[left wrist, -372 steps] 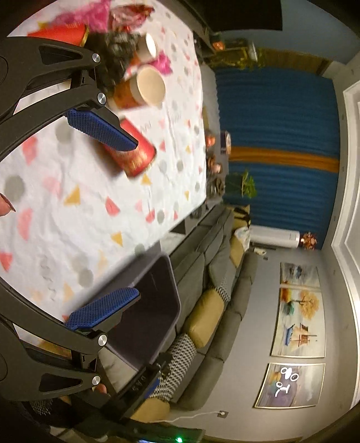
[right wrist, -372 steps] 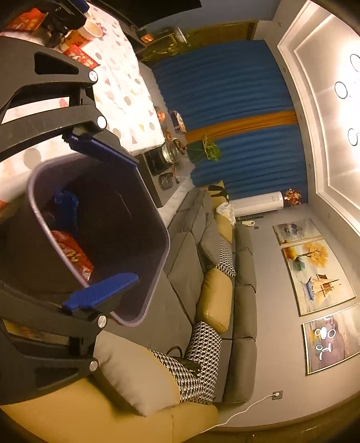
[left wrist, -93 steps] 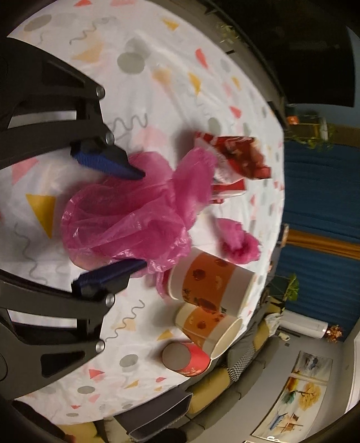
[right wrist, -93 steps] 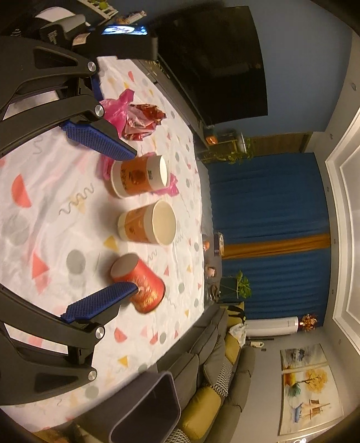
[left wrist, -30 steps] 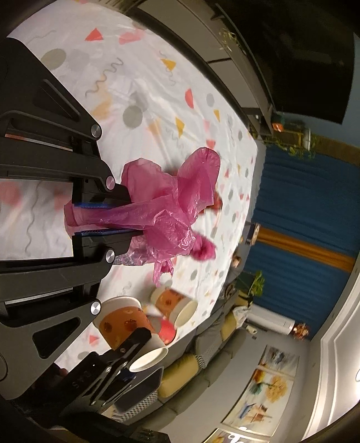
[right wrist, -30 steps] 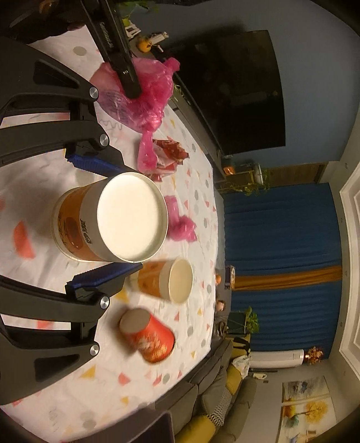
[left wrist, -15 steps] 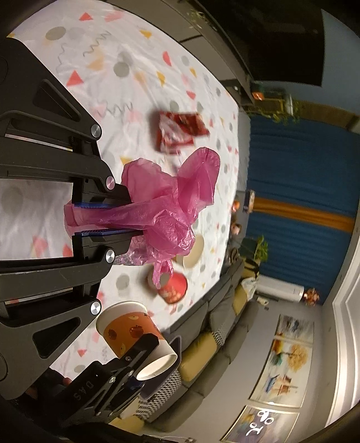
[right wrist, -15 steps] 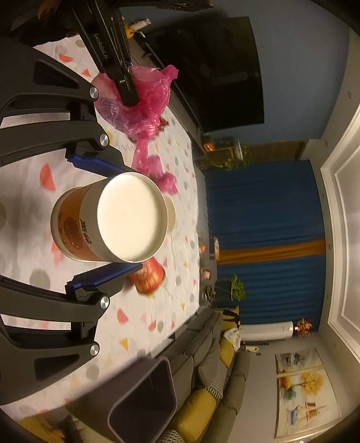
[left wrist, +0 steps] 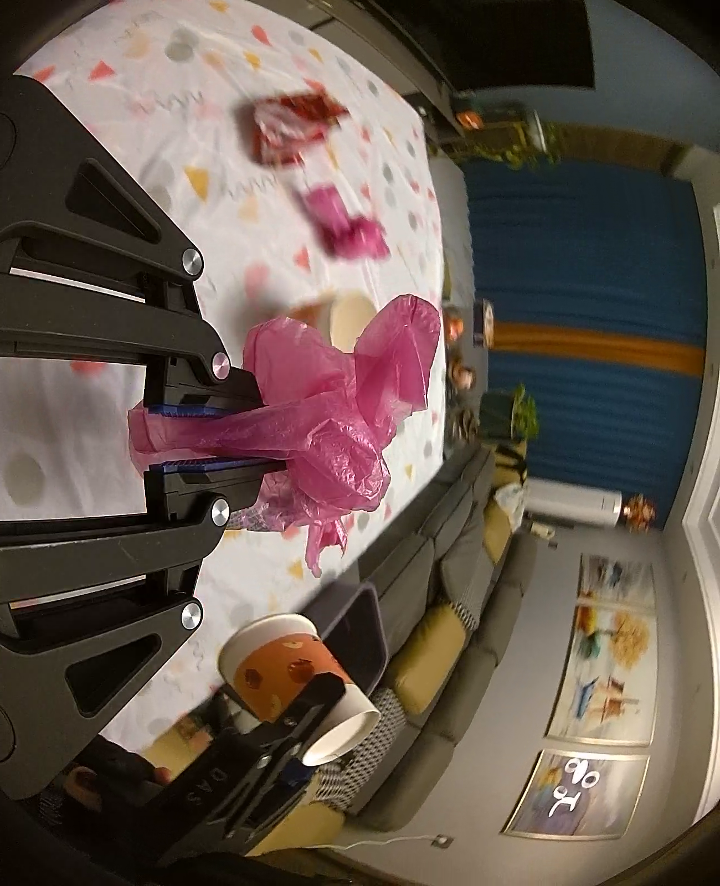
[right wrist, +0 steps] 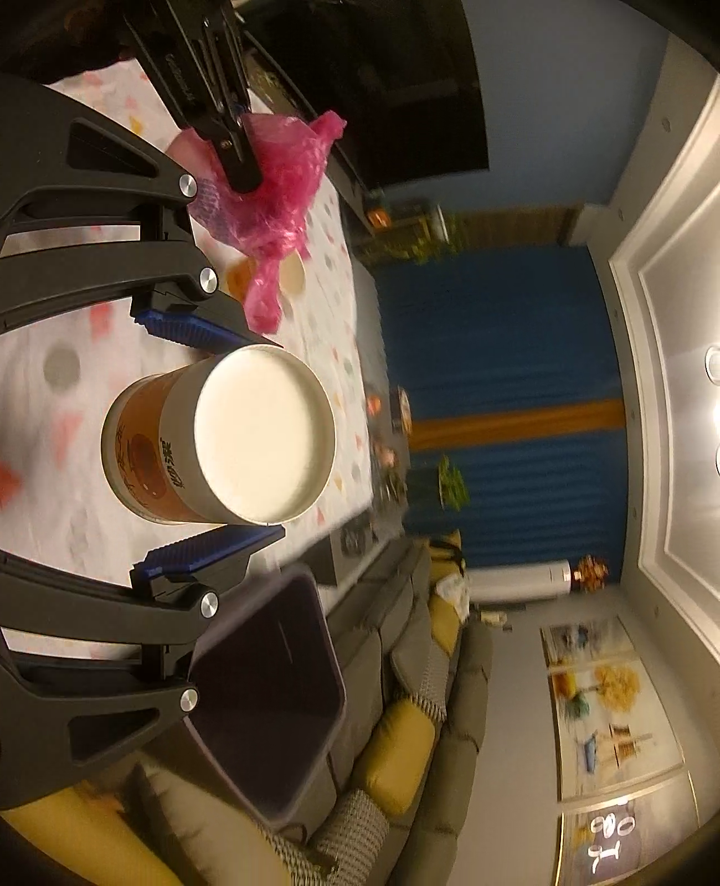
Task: Collect trash
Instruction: 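Carry the pink bag and paper cup over the grey bin with both tools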
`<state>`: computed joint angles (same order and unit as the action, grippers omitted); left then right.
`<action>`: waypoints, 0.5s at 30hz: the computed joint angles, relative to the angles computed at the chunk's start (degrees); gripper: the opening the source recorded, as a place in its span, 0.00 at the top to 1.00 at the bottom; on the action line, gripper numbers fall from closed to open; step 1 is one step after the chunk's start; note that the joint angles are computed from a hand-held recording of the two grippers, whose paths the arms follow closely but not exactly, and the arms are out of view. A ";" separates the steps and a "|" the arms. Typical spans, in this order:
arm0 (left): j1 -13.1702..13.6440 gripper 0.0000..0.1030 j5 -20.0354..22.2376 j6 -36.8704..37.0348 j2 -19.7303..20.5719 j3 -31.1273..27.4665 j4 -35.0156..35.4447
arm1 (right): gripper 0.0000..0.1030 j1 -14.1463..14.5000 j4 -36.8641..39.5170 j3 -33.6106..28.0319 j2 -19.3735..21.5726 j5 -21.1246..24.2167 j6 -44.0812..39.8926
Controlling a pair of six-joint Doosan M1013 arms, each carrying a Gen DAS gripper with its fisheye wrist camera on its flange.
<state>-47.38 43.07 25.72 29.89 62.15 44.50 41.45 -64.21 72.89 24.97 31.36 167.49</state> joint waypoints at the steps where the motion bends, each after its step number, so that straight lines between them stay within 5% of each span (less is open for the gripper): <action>1: -0.02 0.90 -0.41 1.04 0.51 -0.83 -0.76 | 0.45 -0.38 -1.08 0.44 -0.30 0.55 1.35; 9: -0.24 0.90 -2.43 13.50 8.25 -13.97 -9.01 | 0.45 -3.68 -6.67 2.50 -1.63 5.34 9.84; 15: -0.08 0.90 -0.47 24.96 17.60 -29.65 -18.66 | 0.45 -5.66 -7.06 3.18 -1.61 7.69 11.59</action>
